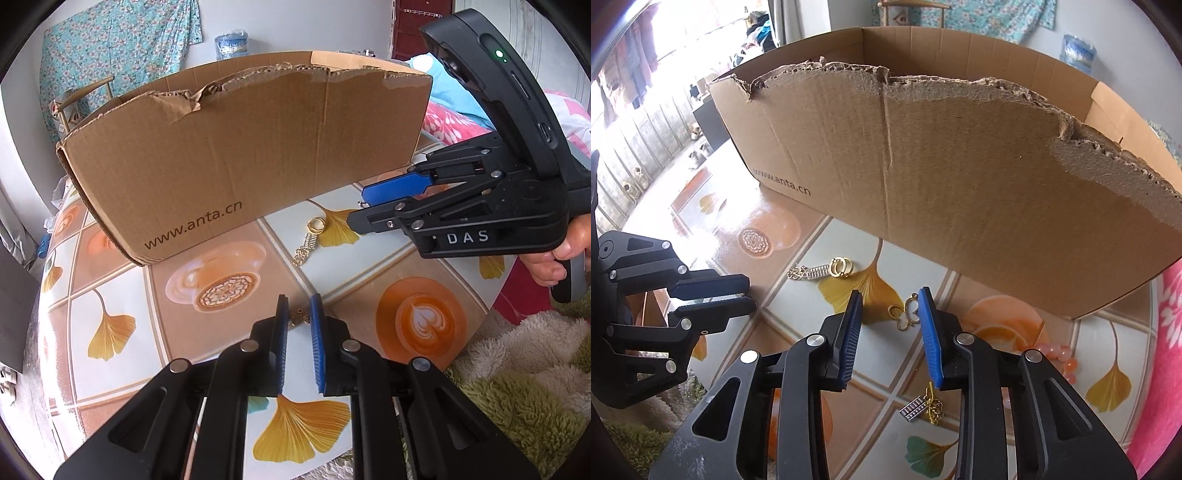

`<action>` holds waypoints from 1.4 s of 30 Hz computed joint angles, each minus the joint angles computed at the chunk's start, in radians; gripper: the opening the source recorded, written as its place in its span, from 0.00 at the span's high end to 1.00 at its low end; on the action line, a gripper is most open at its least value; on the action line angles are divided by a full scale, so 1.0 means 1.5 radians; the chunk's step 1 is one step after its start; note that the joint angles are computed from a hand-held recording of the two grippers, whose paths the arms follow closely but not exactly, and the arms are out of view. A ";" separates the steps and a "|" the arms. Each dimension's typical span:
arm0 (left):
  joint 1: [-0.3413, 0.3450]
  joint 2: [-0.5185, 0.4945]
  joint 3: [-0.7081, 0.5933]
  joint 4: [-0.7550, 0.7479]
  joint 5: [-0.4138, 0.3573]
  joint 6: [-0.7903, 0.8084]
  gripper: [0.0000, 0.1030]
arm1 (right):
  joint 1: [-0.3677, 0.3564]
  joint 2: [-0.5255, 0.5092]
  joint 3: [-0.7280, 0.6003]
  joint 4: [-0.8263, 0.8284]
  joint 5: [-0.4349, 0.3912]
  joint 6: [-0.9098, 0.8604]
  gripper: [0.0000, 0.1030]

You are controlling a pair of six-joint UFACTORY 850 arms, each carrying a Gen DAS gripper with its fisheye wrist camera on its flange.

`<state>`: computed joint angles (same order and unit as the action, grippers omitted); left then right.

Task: Organize jewelry
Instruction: 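Move the right tool over the small gold butterfly charm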

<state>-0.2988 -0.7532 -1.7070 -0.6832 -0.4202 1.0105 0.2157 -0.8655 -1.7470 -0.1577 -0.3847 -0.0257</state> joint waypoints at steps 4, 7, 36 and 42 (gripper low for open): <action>0.000 0.000 0.000 -0.001 0.001 0.000 0.89 | -0.001 0.013 0.018 0.002 0.005 -0.001 0.80; 0.000 0.000 0.002 -0.005 0.002 0.004 0.89 | -0.002 0.019 0.025 0.004 0.008 0.003 0.87; -0.001 0.009 0.018 -0.023 0.017 0.021 0.89 | -0.023 0.052 0.049 0.225 -0.052 -0.155 0.80; -0.002 0.008 0.017 -0.022 0.017 0.019 0.89 | -0.008 0.058 0.055 0.087 -0.007 -0.020 0.73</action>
<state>-0.3015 -0.7409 -1.6820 -0.7156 -0.3941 1.0397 0.2038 -0.7786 -1.6644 -0.0271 -0.3958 -0.0563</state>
